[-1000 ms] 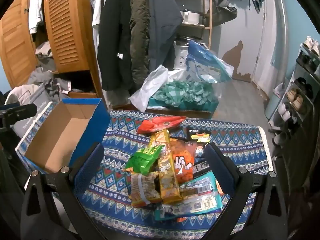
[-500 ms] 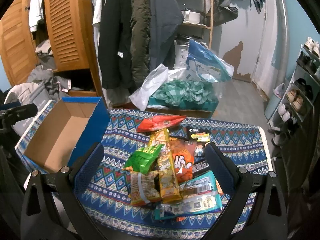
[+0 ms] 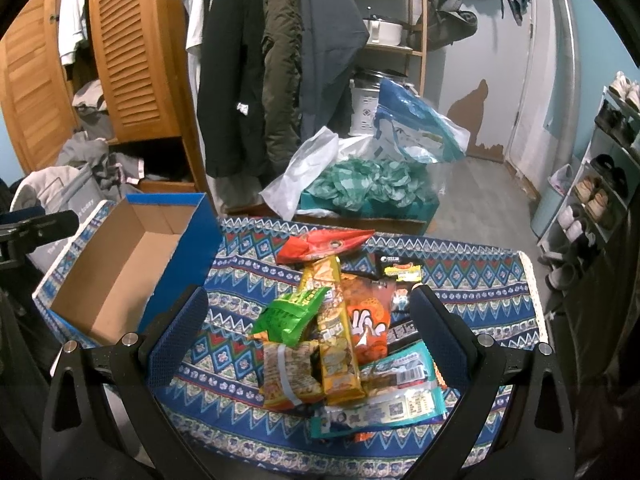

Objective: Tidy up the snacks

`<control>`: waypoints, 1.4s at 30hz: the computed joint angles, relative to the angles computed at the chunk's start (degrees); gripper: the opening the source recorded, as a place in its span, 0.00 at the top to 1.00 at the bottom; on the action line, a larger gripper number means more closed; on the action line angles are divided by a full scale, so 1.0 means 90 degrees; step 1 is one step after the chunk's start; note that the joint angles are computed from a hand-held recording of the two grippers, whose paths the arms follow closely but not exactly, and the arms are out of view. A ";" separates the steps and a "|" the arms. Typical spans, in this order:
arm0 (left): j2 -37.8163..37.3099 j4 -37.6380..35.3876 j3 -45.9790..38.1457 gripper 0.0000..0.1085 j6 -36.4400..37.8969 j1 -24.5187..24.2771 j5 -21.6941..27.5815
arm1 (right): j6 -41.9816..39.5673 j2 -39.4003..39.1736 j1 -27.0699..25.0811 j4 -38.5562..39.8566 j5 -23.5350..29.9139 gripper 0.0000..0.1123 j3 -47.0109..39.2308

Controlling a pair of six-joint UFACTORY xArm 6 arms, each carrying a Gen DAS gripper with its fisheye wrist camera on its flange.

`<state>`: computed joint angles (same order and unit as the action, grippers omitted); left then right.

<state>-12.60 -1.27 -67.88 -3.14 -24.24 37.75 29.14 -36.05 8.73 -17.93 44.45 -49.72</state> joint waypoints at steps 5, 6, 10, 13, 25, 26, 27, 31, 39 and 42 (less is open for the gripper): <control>0.0000 -0.0010 0.0009 0.10 0.0006 0.0002 -0.0004 | -0.0009 0.0000 -0.0007 0.0012 0.0006 0.12 -0.0003; 0.0018 -0.0023 -0.0004 0.10 0.0018 0.0005 0.0001 | -0.0015 -0.0006 -0.0013 0.0018 -0.0005 0.12 0.0009; 0.0033 -0.0063 -0.0007 0.10 0.0052 0.0007 0.0010 | -0.0035 -0.0002 -0.0024 0.0026 -0.0014 0.12 0.0007; 0.0016 -0.0108 0.0025 0.10 0.0105 0.0026 0.0014 | -0.0009 0.0002 -0.0003 -0.0005 0.0006 0.12 0.0008; 0.0034 -0.0042 0.0004 0.10 0.0097 -0.0008 0.0054 | -0.0016 -0.0038 -0.0015 0.0037 0.0004 0.12 0.0049; 0.0036 -0.0045 0.0002 0.10 0.0100 -0.0008 0.0059 | -0.0012 -0.0039 -0.0012 0.0039 0.0009 0.12 0.0050; 0.0031 -0.0059 0.0004 0.10 0.0102 -0.0008 0.0066 | -0.0006 -0.0041 -0.0007 0.0049 0.0017 0.12 0.0051; 0.0031 -0.0112 -0.0004 0.10 0.0130 -0.0019 0.0080 | -0.0021 -0.0048 -0.0015 0.0072 0.0029 0.12 0.0046; 0.0039 -0.0156 -0.0013 0.10 0.0160 -0.0019 0.0104 | -0.0060 -0.0058 -0.0025 0.0120 0.0030 0.12 0.0061; 0.0043 -0.0139 -0.0014 0.10 0.0155 -0.0021 0.0099 | -0.0059 -0.0083 -0.0005 0.0117 0.0048 0.12 0.0099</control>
